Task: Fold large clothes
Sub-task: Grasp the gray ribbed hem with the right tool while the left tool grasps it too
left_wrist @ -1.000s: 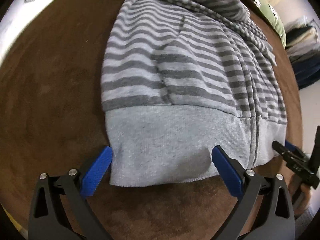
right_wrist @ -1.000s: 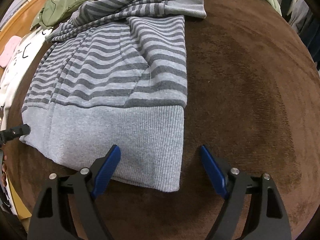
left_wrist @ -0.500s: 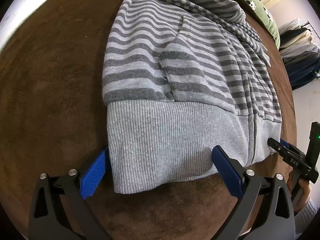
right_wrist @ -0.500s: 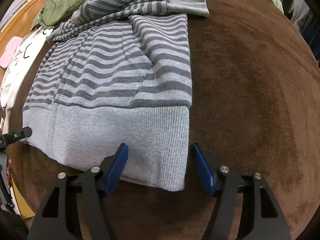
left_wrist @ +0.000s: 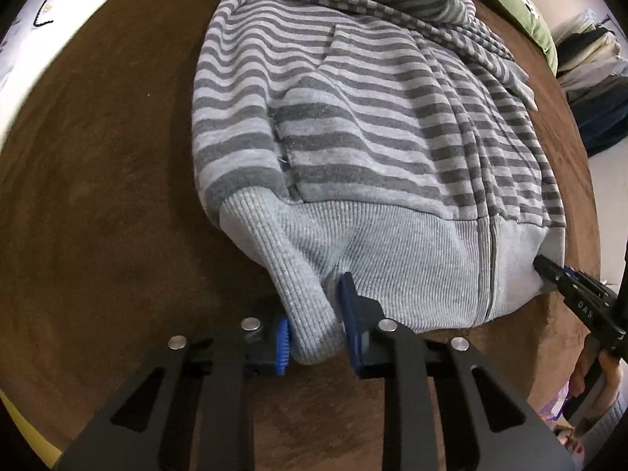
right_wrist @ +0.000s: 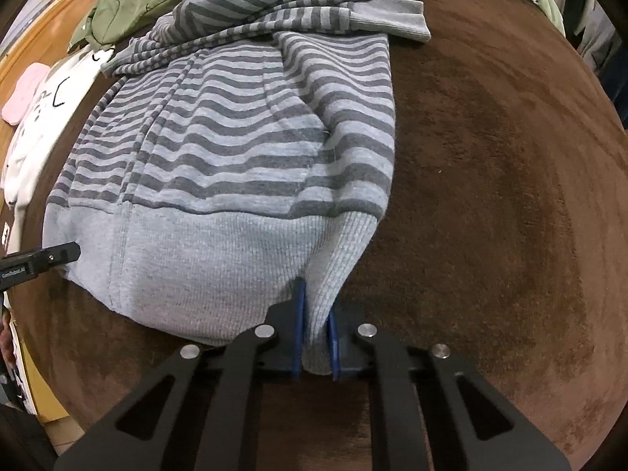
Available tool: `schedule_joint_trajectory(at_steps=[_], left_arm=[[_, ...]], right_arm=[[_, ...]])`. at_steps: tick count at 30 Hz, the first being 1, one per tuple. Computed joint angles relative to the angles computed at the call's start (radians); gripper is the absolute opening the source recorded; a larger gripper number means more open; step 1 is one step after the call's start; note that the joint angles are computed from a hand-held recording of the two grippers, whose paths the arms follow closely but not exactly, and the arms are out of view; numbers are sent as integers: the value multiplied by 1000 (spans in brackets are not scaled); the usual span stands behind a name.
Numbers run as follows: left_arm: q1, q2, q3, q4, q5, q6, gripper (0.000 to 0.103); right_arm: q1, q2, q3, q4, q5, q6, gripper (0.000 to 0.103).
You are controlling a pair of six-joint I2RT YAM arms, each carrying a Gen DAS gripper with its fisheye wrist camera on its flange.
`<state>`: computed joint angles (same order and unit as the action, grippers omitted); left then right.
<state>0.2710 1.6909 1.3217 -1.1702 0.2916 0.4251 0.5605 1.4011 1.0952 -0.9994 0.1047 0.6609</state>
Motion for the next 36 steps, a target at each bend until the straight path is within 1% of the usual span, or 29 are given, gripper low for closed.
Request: schedule_joint_trajectory(at_steps=[2,8,14,16,20,24,28,30,36], left_arm=[[6,-8,-16,15,8,-10,25],[-6,-38,-32,35,-15,-35,24],[-1,-67,-5,10,-9,-55,21],[-5,-74,17,-7,-11,-70,19],[-19,-88,97,-44,-9,-129,15],[-35,-79,213,-98,-10,-178,15],[-71,-34,344,-134,-19,-226,14],[-71,0,411,-157,-18,-233,14],[-103,93,552,-191,-3,-259,14]], right_arm=[[7,10,7,-6,10,-2,11],[21,22,23,-19,30,11,10],[3,20,78,-68,10,0,10],[-8,27,122,-100,-3,-15,10],[-13,47,230,-168,-11,-59,10],[-26,88,383,-242,-15,-102,10],[-65,134,515,-300,-16,-152,10],[-85,171,589,-327,-11,-174,10],[-124,260,732,-369,-4,-213,10]])
